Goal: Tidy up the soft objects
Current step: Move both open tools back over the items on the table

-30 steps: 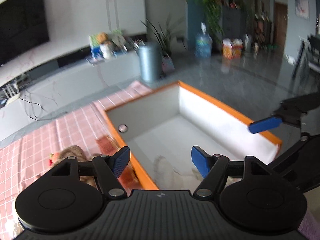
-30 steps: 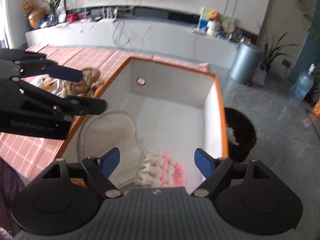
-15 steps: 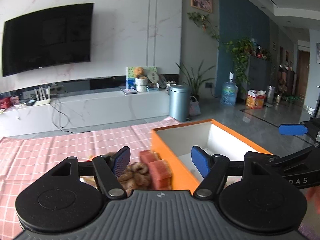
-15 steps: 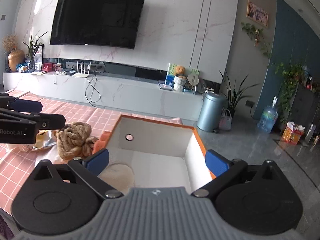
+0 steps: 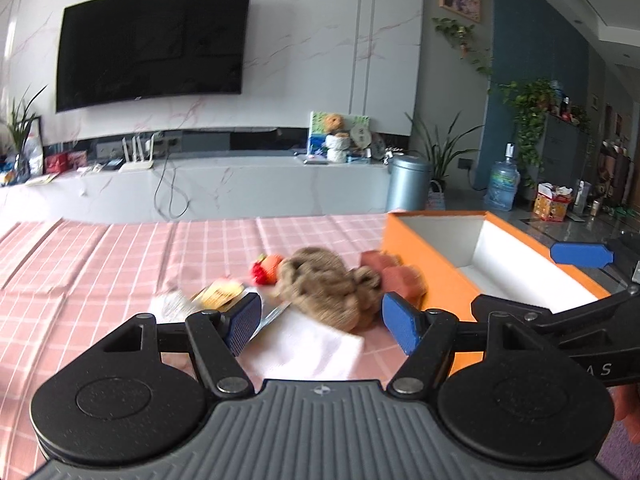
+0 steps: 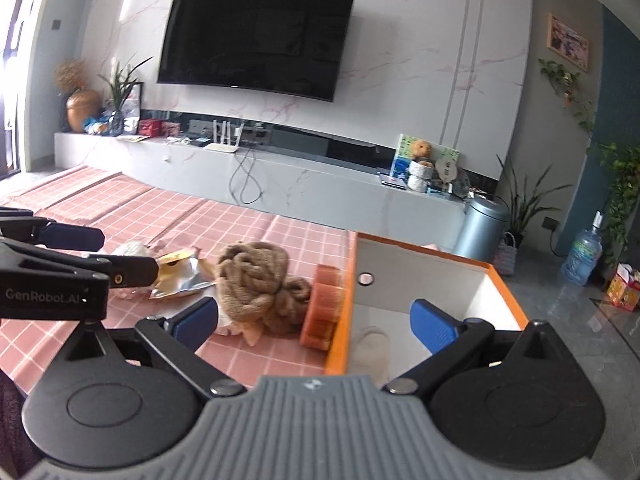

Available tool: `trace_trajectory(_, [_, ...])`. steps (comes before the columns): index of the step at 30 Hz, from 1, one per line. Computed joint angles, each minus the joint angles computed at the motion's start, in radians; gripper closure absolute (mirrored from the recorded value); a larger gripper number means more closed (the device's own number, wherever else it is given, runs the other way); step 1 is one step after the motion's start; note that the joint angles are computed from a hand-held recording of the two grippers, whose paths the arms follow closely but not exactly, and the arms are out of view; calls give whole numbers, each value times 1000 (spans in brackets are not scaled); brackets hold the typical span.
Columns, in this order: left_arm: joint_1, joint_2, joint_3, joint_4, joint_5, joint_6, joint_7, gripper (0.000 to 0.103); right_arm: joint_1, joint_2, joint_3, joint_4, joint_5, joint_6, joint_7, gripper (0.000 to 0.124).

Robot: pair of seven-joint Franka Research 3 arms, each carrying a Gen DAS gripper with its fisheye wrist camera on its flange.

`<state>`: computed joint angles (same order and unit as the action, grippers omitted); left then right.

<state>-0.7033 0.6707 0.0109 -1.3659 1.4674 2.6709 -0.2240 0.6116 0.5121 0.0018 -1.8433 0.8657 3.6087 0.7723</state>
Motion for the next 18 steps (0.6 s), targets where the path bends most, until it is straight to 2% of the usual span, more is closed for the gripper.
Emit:
trace_trajectory(5, [20, -61, 3, -128, 43, 14, -118, 23, 23, 23, -5, 25, -32, -17, -28, 24])
trace_trajectory(10, [73, -89, -30, -194, 75, 39, -182, 25, 106, 71, -89, 100, 30, -102, -78, 24])
trace_trajectory(14, [88, -95, -46, -215, 77, 2, -169, 25, 219, 132, -233, 172, 67, -198, -64, 27])
trace_trajectory(16, [96, -88, -53, -214, 58, -22, -142, 25, 287, 177, -334, 219, 73, -272, -23, 29])
trace_trajectory(18, [100, -82, -55, -210, 33, -52, -99, 25, 313, 213, -385, 258, 52, -327, 26, 30])
